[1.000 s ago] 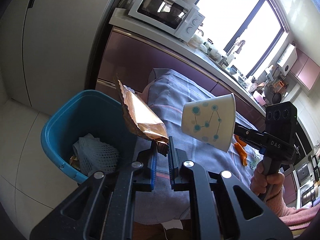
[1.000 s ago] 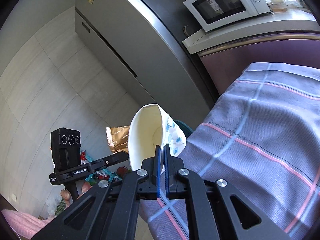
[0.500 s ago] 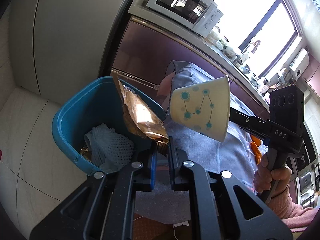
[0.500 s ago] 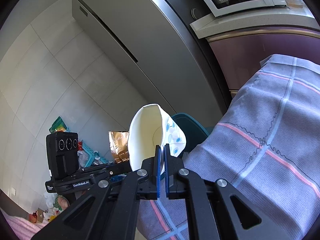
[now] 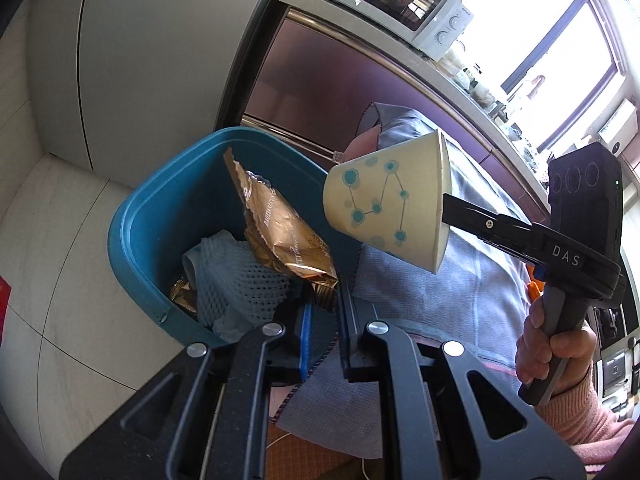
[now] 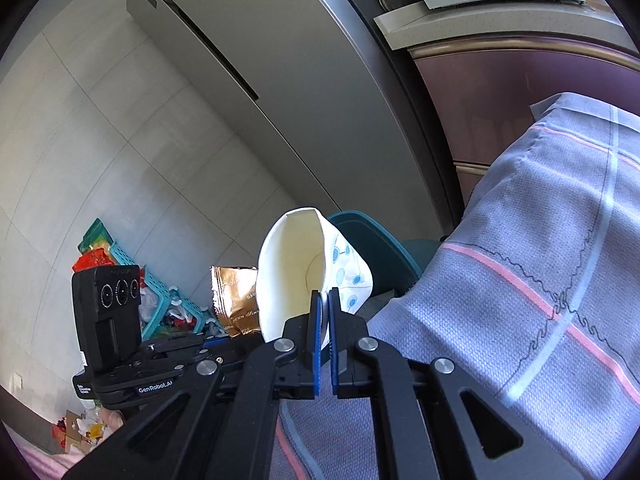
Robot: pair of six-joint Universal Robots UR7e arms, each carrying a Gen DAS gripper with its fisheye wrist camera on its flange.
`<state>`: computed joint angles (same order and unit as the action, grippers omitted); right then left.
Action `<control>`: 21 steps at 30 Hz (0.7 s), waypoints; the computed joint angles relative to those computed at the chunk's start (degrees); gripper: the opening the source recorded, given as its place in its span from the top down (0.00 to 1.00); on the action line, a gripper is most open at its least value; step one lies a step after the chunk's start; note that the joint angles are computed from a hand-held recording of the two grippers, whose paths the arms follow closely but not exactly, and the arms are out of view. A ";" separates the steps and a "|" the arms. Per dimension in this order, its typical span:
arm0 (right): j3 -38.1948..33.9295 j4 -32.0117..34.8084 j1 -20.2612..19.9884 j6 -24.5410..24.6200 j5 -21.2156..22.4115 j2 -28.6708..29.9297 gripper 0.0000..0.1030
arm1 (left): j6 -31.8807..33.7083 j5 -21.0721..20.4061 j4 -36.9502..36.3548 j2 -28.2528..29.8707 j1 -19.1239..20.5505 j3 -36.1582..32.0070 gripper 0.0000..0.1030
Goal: Collect trash
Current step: 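Open the left tool releasing the wrapper while the right tool releases the cup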
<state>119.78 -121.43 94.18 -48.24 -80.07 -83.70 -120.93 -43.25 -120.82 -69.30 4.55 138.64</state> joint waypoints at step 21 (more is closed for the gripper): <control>0.80 -0.84 -0.22 0.28 -0.57 -0.44 0.89 | -1.34 2.09 -3.19 1.43 0.78 1.57 0.84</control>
<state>120.58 -122.27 93.96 -47.97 -80.64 -84.14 -122.27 -41.17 -124.01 -67.87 5.33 140.22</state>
